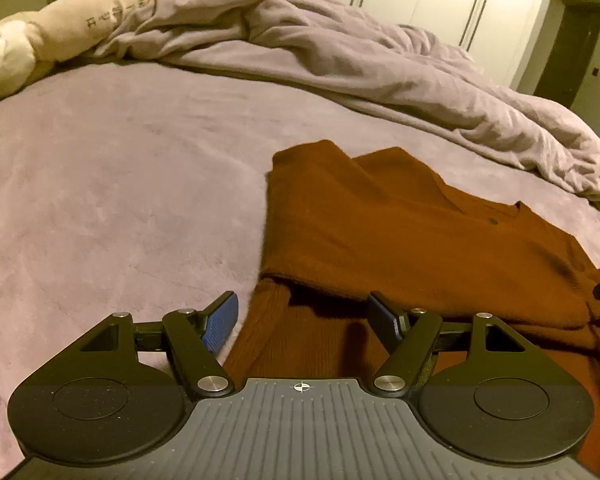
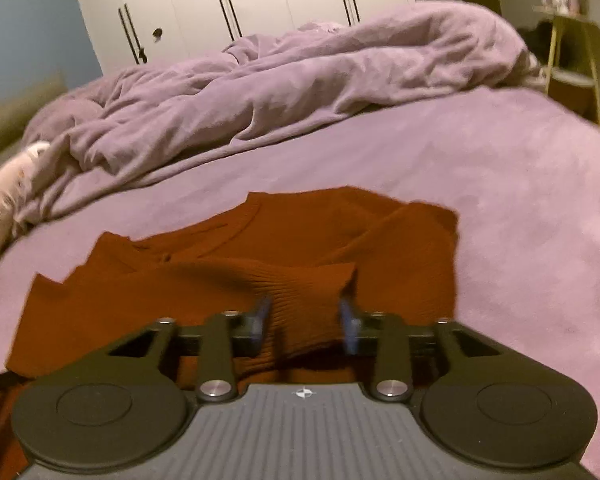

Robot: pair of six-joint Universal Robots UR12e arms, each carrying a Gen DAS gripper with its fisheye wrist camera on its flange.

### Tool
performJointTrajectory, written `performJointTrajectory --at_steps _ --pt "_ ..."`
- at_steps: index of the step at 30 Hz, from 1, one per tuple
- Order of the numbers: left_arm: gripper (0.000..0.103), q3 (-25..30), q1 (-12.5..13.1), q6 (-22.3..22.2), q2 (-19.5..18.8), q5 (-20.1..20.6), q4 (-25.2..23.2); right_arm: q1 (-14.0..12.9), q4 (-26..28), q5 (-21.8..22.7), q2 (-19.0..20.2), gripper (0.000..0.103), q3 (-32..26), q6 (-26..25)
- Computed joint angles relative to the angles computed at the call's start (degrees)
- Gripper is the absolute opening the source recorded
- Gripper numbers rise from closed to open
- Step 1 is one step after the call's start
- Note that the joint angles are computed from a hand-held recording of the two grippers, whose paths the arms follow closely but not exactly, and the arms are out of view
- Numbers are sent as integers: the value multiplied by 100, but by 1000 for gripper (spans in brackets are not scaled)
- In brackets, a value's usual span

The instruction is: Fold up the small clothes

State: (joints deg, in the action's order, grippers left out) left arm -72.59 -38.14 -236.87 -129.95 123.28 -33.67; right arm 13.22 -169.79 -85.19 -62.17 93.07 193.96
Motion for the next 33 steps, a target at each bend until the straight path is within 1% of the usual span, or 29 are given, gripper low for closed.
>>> performJointTrajectory --at_steps 3,4,5,6,7,8,9,11,13,15,16,18,19,20,21,22,23,24,25,26,28,29,30,32,33 --pt "77 22 4 -11 1 35 -24 40 173 -176 82 41 -80 -65" --pt "77 31 3 2 -1 42 -44 34 111 -121 102 41 -73 -21" --pt "76 51 2 12 -9 46 -70 36 79 -94 121 38 -82 -16" --pt "76 59 2 20 -11 47 -76 47 79 -94 148 31 -115 -65" --pt "77 60 0 30 -14 57 -54 53 55 -57 170 11 -146 -133" --pt "77 70 -8 64 -23 96 -16 47 59 30 170 10 -161 -212" --pt "77 99 -15 108 -39 154 9 70 -78 -69 164 10 -141 -265" --pt "77 174 -23 197 -72 241 6 151 -595 -503 142 9 -41 -525" --pt "77 244 -11 254 -101 246 -35 172 -824 -718 104 10 35 -629" --pt "77 330 0 232 -126 249 -189 219 -792 -1095 116 9 52 -984" --pt "77 348 7 233 -128 238 -196 224 -666 -1229 121 10 52 -1020" --pt "77 352 4 283 -132 269 -117 169 -221 -1177 83 12 37 -914" --pt "77 366 -1 315 -138 327 -101 169 -189 -1234 78 12 41 -927" --pt "77 383 0 349 -144 356 -88 193 -272 -1379 87 12 47 -995" --pt "77 401 2 382 -152 364 -74 233 -262 -1598 101 12 16 -1045" --pt "77 427 9 429 -167 370 -49 286 -168 -1899 122 15 -57 -1071" --pt "78 462 14 450 -187 379 -48 353 -131 -2223 165 19 -144 -1051" --pt "78 523 26 481 -222 372 -49 386 -285 -2356 183 21 -159 -1090" --pt "78 610 38 516 -271 347 -38 394 -517 -2249 192 24 -154 -1159" --pt "78 694 46 569 -324 327 10 376 -661 -1909 181 25 -145 -1181" --pt "82 883 56 731 -461 315 160 343 -666 -1117 192 25 -201 -1152" --pt "83 1009 58 808 -556 348 216 357 -558 -761 236 25 -286 -1177" --pt "83 1147 54 792 -653 429 180 380 -443 -541 284 25 -369 -1211" --pt "83 1424 54 487 -829 565 -54 453 -256 -120 434 25 -572 -1357" --pt "83 1557 65 386 -921 538 -117 503 -195 3 520 25 -680 -1478"
